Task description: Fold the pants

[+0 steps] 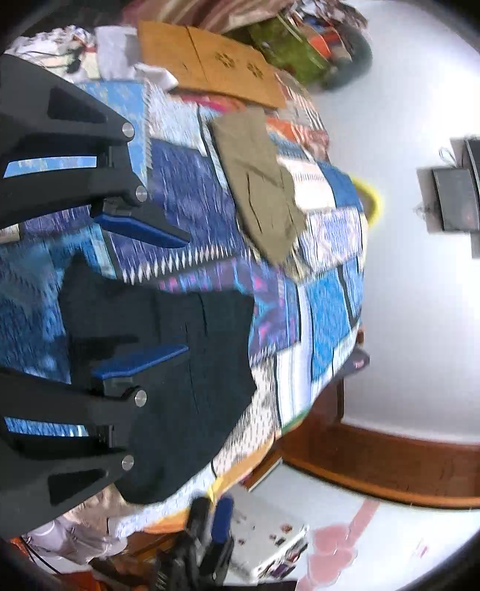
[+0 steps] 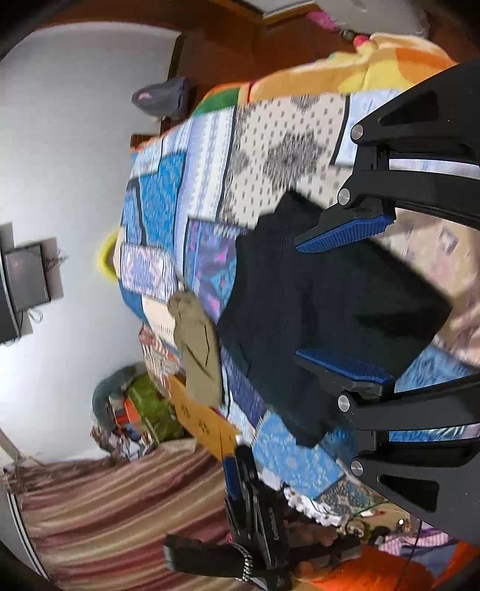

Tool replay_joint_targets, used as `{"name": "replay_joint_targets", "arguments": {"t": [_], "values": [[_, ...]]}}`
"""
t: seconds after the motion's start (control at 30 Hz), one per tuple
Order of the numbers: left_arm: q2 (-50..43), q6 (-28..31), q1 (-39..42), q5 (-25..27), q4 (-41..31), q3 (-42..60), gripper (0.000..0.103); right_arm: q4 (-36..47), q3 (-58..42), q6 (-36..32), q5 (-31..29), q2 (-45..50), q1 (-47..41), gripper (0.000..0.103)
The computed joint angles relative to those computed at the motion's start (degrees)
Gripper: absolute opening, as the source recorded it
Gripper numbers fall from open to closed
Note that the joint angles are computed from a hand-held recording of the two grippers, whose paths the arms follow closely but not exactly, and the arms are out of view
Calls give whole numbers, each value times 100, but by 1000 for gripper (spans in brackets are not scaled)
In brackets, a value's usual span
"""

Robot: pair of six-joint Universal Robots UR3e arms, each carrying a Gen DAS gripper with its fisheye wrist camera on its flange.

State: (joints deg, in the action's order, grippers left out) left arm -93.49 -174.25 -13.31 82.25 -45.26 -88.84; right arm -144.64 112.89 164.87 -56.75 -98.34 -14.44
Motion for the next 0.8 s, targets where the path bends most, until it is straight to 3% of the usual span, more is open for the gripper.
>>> {"name": "replay_joint_targets", "arguments": {"t": [0.07, 0.13, 0.23, 0.37, 0.5, 0.63, 0.8], "values": [[-231, -37, -139, -155, 22, 110, 50, -212, -69, 83, -30, 270, 227, 49], [-545, -102, -261, -339, -44, 269, 31, -458, -180, 119, -135, 610, 478, 48], [-1094, -142, -362, -524, -228, 585, 19, -557, -294, 90, -295, 1043, 682, 41], [-1565, -106, -413, -425, -190, 752, 16, -437, -270, -123, -462, 1405, 729, 31], [-1739, 94, -432, -267, 30, 650, 8, -523, 128, -358, -460, 1095, 627, 31], [-1773, 272, -581, 21, 296, 523, 8, -330, 453, -481, -452, 674, 443, 30], [-1586, 240, -437, -182, 241, 366, 8, 85, 768, -579, -356, 62, 144, 30]]}}
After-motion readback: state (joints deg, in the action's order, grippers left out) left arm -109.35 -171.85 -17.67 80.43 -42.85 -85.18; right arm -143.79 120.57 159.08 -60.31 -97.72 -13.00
